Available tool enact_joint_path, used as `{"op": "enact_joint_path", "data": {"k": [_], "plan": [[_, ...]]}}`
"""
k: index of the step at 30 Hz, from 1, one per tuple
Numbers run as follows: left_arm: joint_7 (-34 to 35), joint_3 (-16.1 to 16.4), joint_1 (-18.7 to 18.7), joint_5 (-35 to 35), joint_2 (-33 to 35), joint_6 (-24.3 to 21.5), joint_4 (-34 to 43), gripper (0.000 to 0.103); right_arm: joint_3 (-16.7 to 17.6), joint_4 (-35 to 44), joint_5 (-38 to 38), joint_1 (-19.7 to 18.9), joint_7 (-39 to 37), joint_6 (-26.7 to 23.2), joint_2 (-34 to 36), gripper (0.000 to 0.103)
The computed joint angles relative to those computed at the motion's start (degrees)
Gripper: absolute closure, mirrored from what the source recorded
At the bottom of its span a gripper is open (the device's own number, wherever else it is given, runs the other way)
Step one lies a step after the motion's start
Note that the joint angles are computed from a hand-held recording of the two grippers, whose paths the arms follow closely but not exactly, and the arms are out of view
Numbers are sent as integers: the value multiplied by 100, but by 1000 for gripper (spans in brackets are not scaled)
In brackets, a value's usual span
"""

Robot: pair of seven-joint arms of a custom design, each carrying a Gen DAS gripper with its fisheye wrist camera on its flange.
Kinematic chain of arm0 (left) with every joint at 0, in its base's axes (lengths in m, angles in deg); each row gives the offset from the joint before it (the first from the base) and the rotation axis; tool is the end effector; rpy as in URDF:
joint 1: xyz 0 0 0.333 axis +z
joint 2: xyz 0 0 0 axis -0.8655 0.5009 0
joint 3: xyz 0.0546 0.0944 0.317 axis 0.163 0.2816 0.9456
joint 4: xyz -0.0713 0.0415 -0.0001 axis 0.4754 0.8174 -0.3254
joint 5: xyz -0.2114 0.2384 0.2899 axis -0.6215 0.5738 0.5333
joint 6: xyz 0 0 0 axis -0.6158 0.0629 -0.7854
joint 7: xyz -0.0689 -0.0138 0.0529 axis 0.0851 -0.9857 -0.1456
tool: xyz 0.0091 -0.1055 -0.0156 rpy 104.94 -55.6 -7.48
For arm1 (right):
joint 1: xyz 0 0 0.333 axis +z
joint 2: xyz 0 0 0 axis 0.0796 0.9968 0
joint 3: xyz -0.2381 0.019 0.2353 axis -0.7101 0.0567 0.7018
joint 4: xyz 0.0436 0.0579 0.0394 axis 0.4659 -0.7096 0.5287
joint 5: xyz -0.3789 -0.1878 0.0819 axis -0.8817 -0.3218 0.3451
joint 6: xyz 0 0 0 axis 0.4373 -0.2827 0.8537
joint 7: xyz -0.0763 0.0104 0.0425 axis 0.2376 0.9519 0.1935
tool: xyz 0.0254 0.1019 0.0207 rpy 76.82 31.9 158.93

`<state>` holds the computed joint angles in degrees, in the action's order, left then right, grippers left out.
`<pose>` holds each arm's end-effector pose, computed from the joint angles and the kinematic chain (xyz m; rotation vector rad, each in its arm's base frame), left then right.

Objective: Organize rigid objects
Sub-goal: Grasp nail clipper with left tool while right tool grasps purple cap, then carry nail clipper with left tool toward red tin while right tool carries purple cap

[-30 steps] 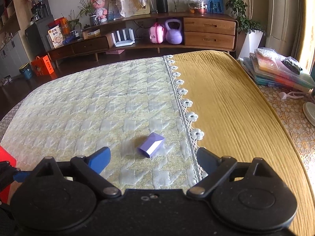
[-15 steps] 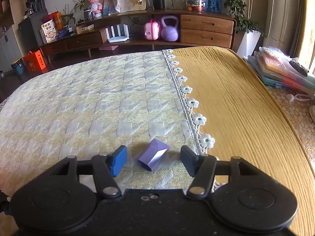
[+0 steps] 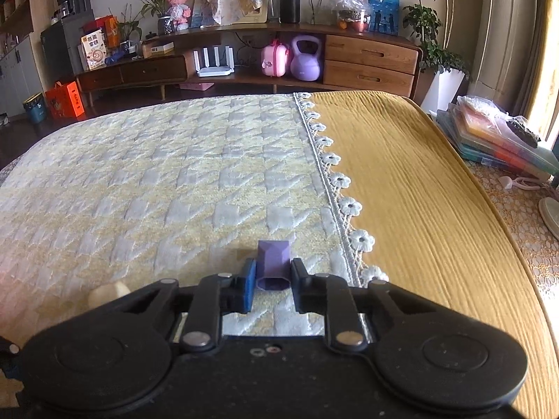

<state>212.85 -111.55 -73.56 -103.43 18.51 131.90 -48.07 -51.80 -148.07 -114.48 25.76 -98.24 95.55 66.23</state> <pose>0.6306 -0.3760 0.2587 -0.9470 2.5539 -0.9351 0.5955 0.2320 0.2702 -1.5076 2.0209 -0.8186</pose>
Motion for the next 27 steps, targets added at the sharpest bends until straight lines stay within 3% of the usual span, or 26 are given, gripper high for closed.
{"op": "enact_joint_path", "data": {"k": [7, 14, 22, 27], "plan": [[-293, -76, 188, -307, -280, -228, -276, 92, 165, -599, -380, -15, 690, 315, -516, 83], [-252, -416, 613, -720, -743, -239, -888, 92, 508, -1107, -562, 9, 1129, 256, -1074, 83], [215, -1120, 1376, -1435, -1215, -131, -1508, 93, 860, -1398, -437, 147, 1201, 43, -1501, 83], [587, -1418, 1797, -2132, -1512, -368, -1724, 93, 988, -1450, -218, 261, 1119, -124, -1639, 83]]}}
